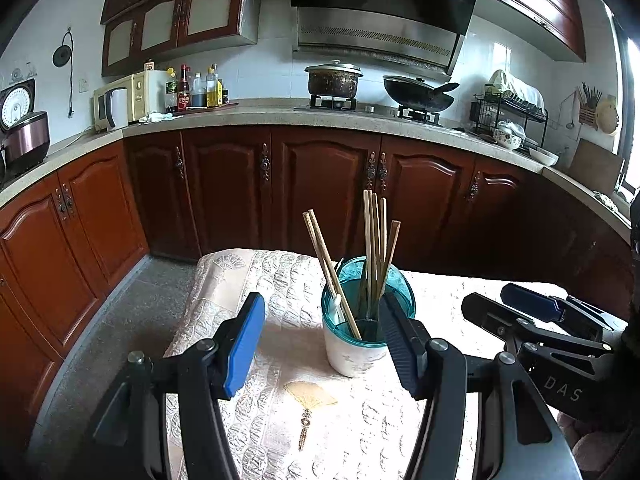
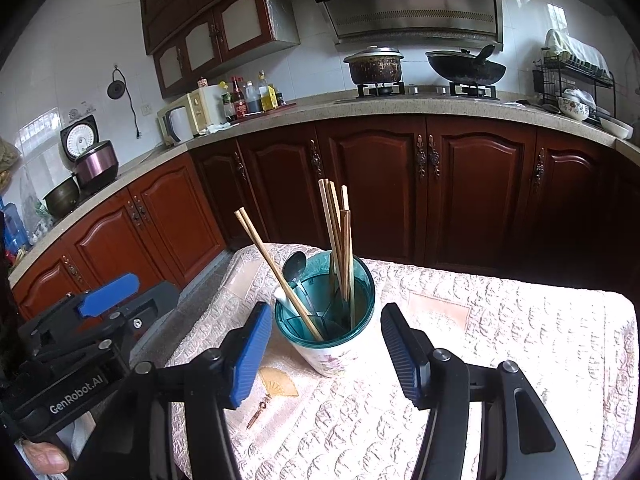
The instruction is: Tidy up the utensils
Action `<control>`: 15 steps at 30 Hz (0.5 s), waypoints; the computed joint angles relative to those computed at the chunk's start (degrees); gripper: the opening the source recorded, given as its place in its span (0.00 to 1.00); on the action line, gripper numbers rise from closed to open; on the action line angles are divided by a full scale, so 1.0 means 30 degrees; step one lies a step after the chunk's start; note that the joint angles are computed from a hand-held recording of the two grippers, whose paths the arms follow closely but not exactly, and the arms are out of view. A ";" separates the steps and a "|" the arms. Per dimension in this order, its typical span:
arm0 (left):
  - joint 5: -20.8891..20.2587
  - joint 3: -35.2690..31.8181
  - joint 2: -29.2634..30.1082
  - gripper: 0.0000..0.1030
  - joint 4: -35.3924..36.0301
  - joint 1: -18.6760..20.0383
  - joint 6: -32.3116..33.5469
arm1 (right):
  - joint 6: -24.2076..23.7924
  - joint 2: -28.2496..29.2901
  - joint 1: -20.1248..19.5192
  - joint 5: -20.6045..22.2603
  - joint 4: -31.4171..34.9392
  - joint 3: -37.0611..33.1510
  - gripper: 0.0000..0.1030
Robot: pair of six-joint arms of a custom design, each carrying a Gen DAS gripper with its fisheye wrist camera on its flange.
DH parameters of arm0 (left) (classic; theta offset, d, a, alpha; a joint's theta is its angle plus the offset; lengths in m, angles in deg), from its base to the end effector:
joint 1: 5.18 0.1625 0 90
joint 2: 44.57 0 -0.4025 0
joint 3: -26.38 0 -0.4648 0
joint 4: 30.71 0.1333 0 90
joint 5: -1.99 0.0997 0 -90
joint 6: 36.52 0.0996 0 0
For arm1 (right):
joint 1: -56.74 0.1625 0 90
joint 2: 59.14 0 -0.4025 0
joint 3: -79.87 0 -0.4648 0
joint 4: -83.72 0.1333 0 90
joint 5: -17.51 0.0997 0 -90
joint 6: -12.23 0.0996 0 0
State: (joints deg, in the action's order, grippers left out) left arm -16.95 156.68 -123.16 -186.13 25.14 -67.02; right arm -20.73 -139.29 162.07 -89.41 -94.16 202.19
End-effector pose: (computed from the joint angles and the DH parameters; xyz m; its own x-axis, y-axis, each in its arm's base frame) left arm -0.2927 -0.4347 0.1845 -0.7336 -0.1050 -0.6715 0.5412 0.5073 -0.6706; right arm 0.2463 -0.5040 0.2519 -0.7199 -0.4100 0.5600 -0.6868 0.5368 -0.4900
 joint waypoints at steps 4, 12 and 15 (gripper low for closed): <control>-0.0027 -0.0039 0.0015 0.58 0.0069 0.0038 0.0054 | 0.0026 -0.0002 -0.0055 0.0064 -0.0017 0.0041 0.59; -0.0073 -0.0088 0.0114 0.58 0.0164 0.0085 -0.0068 | 0.0119 -0.0029 -0.0101 0.0061 0.0049 0.0022 0.59; -0.0091 -0.0109 0.0141 0.58 0.0217 0.0121 -0.0079 | 0.0178 -0.0043 -0.0118 0.0045 0.0075 0.0028 0.59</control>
